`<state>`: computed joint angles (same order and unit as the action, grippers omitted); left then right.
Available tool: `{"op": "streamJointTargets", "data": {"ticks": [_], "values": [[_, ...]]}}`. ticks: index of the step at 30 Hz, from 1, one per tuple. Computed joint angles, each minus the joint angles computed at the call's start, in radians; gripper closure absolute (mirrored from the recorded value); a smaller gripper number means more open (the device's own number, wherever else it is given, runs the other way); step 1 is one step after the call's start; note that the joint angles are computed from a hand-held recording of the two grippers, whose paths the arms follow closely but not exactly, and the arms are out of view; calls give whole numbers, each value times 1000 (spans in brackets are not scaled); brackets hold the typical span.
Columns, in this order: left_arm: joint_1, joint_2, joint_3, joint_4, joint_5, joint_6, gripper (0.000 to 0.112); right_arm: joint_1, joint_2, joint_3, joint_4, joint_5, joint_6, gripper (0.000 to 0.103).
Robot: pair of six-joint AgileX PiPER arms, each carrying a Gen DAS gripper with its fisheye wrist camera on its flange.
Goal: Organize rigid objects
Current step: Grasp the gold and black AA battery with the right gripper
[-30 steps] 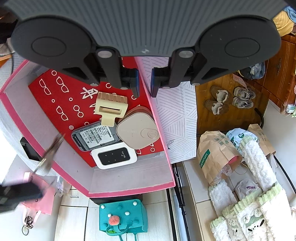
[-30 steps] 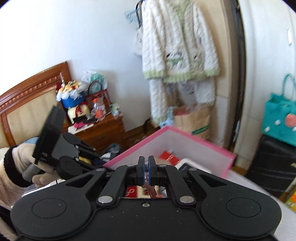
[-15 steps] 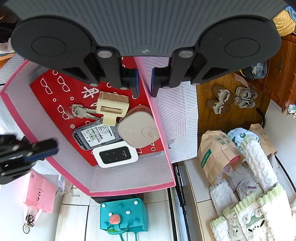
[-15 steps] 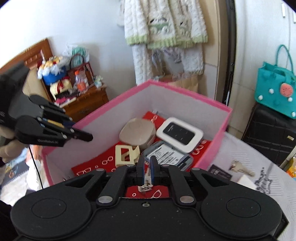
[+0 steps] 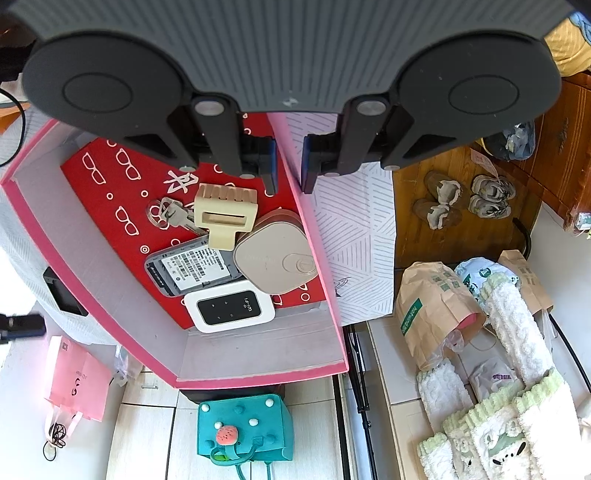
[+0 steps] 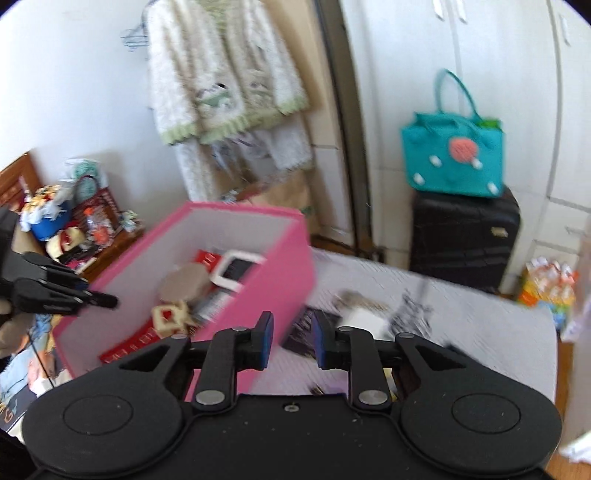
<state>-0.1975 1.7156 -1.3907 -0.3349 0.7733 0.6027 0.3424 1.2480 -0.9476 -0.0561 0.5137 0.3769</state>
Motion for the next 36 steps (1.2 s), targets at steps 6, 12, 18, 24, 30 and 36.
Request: {"op": "streamJointTargets", "data": {"ticks": [6,12,18,24,30,36], "values": [[1,-3,4,4,0,-9,101,-63,10,112,66,-59,-47,69],[5,-2,-3,10,9,-13,101,-118,60,155,255,-99,-241,66],[6,-2,-5,11,11,-16,101,-124,116,157,448,-122,-476,66],[5,-1,-7,12,13,-17,101,-58,169,128,282,-150,-424,76],[4,-1,-8,10,13,-16,101,6,206,113,43,-155,-247,79],[2,-2,-7,14,12,-21,101,29,196,100,-58,-122,-82,92]]}}
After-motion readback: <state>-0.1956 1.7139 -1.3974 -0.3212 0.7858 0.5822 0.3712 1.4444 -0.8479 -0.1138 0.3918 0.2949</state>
